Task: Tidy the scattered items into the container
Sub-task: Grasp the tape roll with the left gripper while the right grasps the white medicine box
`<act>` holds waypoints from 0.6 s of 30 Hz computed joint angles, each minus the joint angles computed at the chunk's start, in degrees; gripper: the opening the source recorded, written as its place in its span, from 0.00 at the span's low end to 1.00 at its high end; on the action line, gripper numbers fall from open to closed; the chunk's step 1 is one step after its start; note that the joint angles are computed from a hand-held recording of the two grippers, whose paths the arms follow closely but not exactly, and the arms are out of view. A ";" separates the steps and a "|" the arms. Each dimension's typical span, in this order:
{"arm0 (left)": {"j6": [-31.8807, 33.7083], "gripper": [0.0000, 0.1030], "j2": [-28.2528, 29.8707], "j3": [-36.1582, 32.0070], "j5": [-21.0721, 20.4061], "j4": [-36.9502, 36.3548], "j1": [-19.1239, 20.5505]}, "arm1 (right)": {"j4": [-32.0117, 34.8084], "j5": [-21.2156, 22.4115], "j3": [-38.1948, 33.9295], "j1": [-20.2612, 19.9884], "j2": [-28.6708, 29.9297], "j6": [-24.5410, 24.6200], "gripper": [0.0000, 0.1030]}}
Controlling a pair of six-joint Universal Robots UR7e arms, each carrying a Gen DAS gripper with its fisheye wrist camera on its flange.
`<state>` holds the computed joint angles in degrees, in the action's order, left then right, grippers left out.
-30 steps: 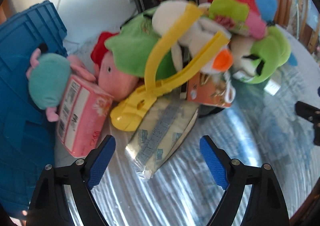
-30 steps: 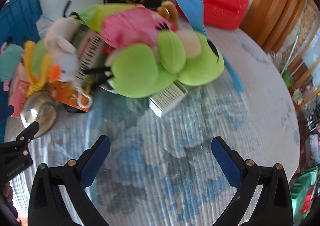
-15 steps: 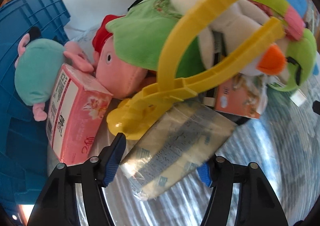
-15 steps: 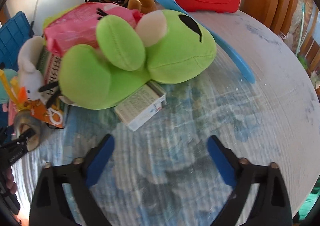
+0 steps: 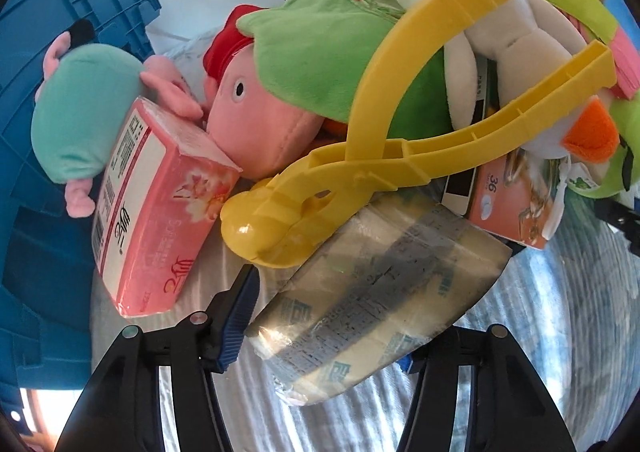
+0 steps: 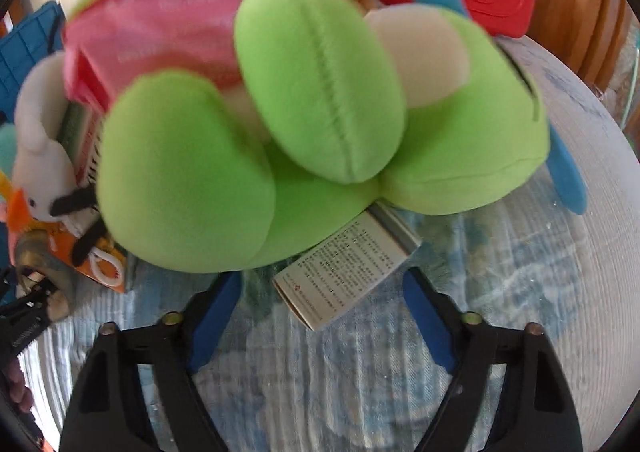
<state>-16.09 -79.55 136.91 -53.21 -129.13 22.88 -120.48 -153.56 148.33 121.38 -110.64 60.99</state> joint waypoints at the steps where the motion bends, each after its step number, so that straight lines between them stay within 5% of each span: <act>1: -0.23 0.55 -0.37 0.28 0.05 0.09 -0.16 | 3.91 -1.11 -0.87 0.46 0.72 2.89 0.51; 10: -2.62 0.48 -5.21 2.31 -1.80 4.21 -1.99 | 19.29 1.29 -3.13 4.73 -0.94 14.44 0.34; 18: -5.08 0.46 -10.66 4.07 -4.11 8.95 -3.91 | 28.54 4.61 -4.31 8.78 -2.53 23.86 0.33</act>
